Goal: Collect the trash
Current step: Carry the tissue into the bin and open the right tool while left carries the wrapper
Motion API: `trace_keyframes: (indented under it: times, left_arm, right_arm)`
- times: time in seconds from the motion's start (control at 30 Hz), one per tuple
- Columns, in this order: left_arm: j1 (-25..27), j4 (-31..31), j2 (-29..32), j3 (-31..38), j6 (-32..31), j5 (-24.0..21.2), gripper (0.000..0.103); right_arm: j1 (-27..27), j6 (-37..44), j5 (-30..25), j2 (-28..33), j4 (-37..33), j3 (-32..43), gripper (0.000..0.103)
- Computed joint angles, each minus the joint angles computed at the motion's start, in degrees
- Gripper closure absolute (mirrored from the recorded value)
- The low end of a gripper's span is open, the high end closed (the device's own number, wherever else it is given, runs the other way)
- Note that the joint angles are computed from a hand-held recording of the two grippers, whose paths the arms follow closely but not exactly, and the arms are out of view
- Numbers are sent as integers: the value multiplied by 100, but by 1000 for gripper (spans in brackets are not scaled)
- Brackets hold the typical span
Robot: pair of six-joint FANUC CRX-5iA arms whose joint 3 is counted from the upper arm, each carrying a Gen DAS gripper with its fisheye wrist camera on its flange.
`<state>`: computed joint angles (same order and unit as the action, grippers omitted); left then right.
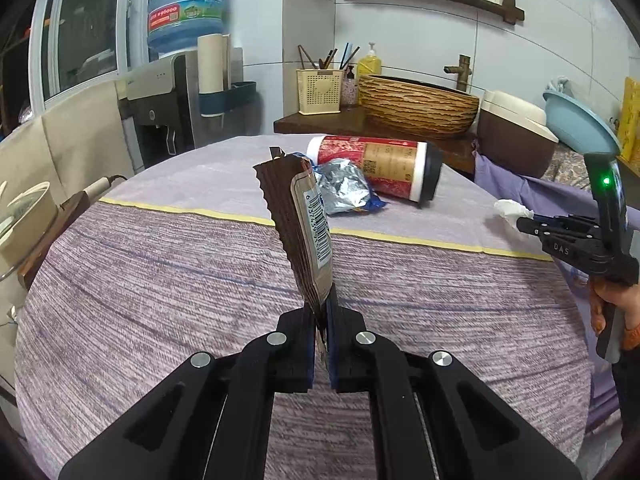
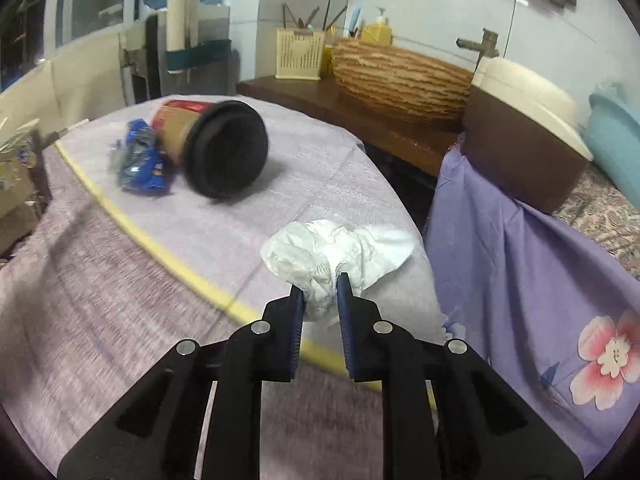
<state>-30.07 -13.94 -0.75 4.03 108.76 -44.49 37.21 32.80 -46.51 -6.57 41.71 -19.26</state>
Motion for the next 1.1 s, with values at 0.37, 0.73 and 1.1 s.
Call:
trace_keyframes:
  times: [0.37, 0.73, 1.1]
  left_arm:
    - [-782, -523, -527, -392, 676, 45, 97]
    - [-1608, -793, -585, -409, 1094, 328, 97]
    - [-2252, -858, -226, -198, 1006, 608, 97]
  right_arm:
    - [1307, -1618, -598, -1771, 988, -1483, 85]
    - [3015, -3177, -2550, -3068, 1368, -2414, 85]
    - [4678, -4765, -4597, -4161, 1001, -3137, 85]
